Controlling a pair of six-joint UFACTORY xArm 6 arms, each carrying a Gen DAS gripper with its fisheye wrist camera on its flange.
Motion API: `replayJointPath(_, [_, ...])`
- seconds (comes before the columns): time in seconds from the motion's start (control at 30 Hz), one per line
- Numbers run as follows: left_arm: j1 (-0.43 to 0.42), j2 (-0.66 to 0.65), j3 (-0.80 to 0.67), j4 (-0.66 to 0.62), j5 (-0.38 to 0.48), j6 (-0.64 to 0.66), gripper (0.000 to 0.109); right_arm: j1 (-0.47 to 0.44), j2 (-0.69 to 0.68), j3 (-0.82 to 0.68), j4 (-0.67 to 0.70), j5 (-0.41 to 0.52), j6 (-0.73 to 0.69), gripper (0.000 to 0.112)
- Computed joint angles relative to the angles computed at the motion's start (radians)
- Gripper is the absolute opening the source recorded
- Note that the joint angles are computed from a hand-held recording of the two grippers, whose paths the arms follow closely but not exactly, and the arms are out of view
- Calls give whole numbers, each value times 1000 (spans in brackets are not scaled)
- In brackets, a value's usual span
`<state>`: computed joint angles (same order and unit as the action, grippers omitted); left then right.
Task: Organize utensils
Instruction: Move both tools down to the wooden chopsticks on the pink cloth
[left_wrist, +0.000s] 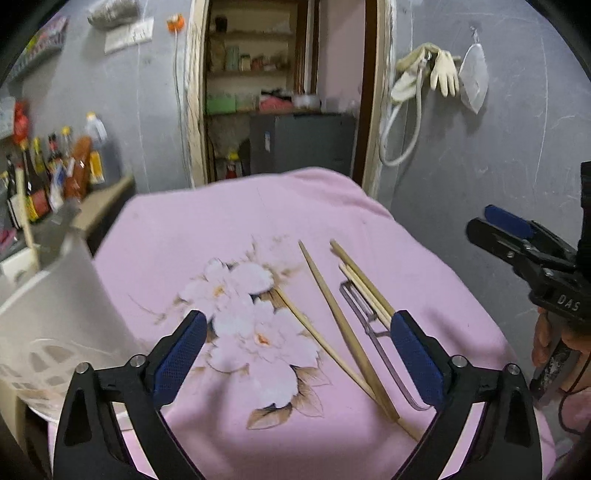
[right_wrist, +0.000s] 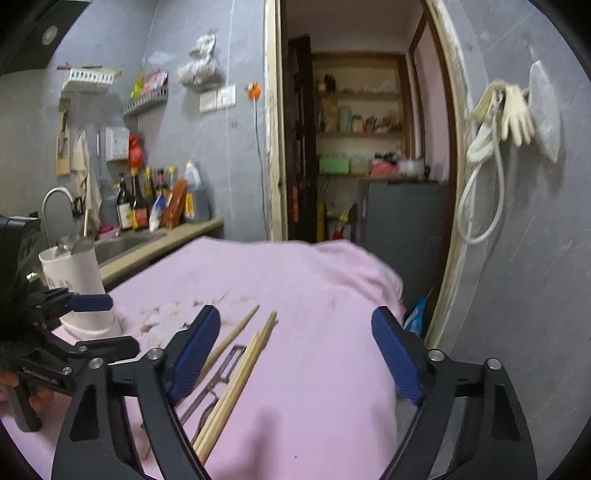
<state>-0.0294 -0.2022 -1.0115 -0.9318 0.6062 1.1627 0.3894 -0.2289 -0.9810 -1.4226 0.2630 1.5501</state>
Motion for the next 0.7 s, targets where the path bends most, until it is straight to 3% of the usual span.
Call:
replayJointPath(0.17, [10,79,-90,118,105,-125,65,-22,66,-18,304,-46,-272,46])
replayJointPath(0.3, [15,153,-173,189,190,-216,40,-21,129,-48,584,-50,-517,36])
replayJointPath(0.5, [23,237,-278,266,307,-365,24,-7,217,-118,960,-19,-837,28])
replayJointPath(0.7, [43,281,-335,268,346,-411,18,6,336,-257,1265,65,-1098,23])
